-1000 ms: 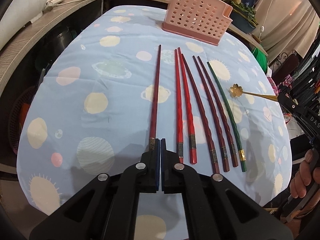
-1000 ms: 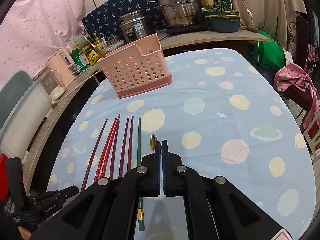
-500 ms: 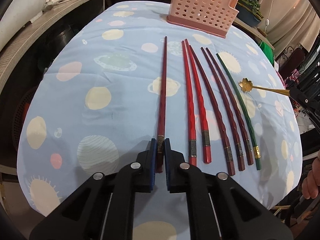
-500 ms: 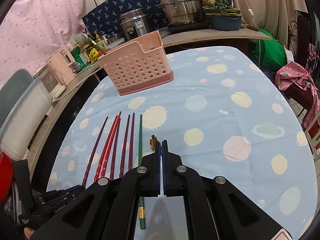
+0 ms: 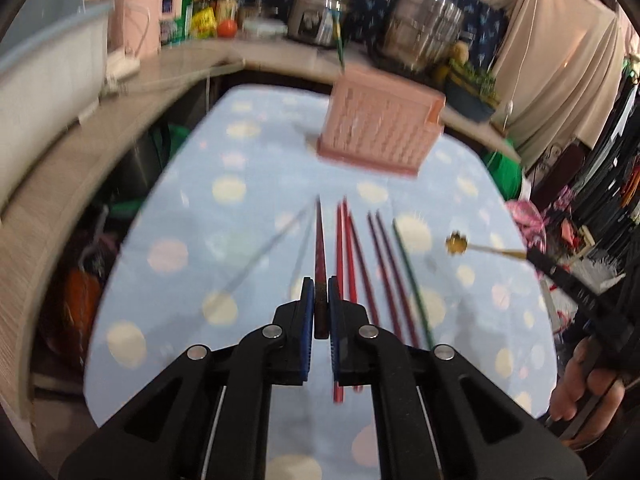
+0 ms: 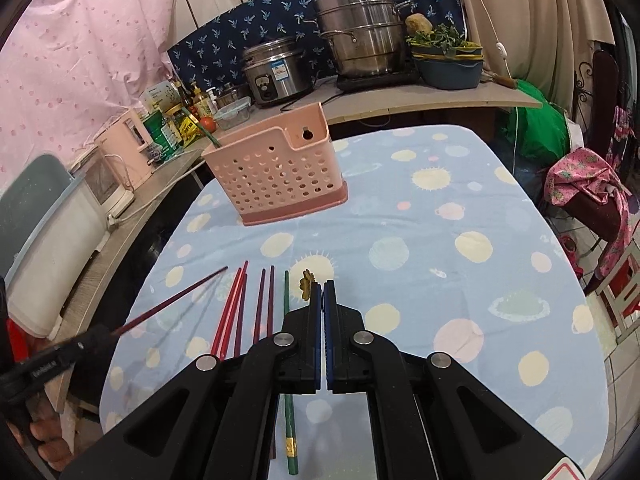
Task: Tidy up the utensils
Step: 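Carry the red chopstick and gold spoon over the pink basket with both tools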
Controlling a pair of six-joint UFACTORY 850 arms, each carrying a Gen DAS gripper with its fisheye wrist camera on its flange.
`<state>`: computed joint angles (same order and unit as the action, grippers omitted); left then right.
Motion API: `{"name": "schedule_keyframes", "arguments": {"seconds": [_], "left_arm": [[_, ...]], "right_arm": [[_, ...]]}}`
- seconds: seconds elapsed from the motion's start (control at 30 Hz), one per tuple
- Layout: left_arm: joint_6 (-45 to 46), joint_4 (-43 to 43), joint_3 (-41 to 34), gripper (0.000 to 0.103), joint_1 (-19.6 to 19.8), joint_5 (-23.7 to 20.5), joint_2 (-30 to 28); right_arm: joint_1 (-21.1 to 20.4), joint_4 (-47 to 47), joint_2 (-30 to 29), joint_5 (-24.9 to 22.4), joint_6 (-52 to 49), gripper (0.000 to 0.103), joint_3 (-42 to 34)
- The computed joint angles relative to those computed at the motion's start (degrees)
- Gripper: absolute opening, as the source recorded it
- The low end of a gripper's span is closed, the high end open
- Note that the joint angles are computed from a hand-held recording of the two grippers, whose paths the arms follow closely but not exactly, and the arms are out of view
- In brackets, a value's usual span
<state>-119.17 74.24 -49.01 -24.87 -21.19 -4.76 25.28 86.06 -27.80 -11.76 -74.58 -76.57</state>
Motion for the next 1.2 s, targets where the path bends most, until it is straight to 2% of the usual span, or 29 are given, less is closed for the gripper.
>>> {"name": "schedule_keyframes", "arguments": {"seconds": [0.17, 0.3, 0.4, 0.53, 0.63, 0.77, 0.97, 1.13, 1.2], "left_arm": [[-1.36, 6.20, -5.23, 0.006, 3.48, -2.33, 1.69], [-2.02, 11.16, -11.19, 0.006, 5.54, -4.70, 0.23], [-1.82, 13.70, -16.51, 0.006, 7.14, -5.70, -1.99], [-3.88, 18.36, -22.12, 0.006, 8.50, -6.47, -4.40], [-5.91, 21.99, -26.58, 0.006, 9.51, -6.65, -6.78], [-7.27, 25.39, -31.66, 0.006, 10.43, -7.95, -10.50], [-3.03, 23.53, -38.53, 0.006, 11.81, -9.01, -17.34], [0.08, 19.96, -41.79, 0.006, 13.25, -6.70, -21.98], [1.22, 18.62, -42.20, 0.006, 13.39, -6.18, -23.13]], "right_arm": [[-0.20, 0.78, -2.05, -0.89, -0.94, 0.003, -6.62], [-0.12, -3.88, -5.57, -1.27, 4.24, 0.003, -14.09], [0.21, -13.03, -9.27, -1.25, 14.11, 0.003, -21.16], [0.75, -30.43, -15.86, -3.46, 32.49, 0.003, -33.07], [1.29, -43.86, -21.88, -7.11, 46.27, 0.003, -43.20], [1.86, -53.95, -28.59, -11.54, 56.33, 0.003, -53.79], [1.36, -63.68, -33.97, -13.59, 67.30, 0.003, -61.67], [0.88, -69.03, -40.35, -19.05, 72.73, 0.003, -71.40], [0.95, -71.06, -44.57, -22.47, 74.58, 0.003, -78.56]]}}
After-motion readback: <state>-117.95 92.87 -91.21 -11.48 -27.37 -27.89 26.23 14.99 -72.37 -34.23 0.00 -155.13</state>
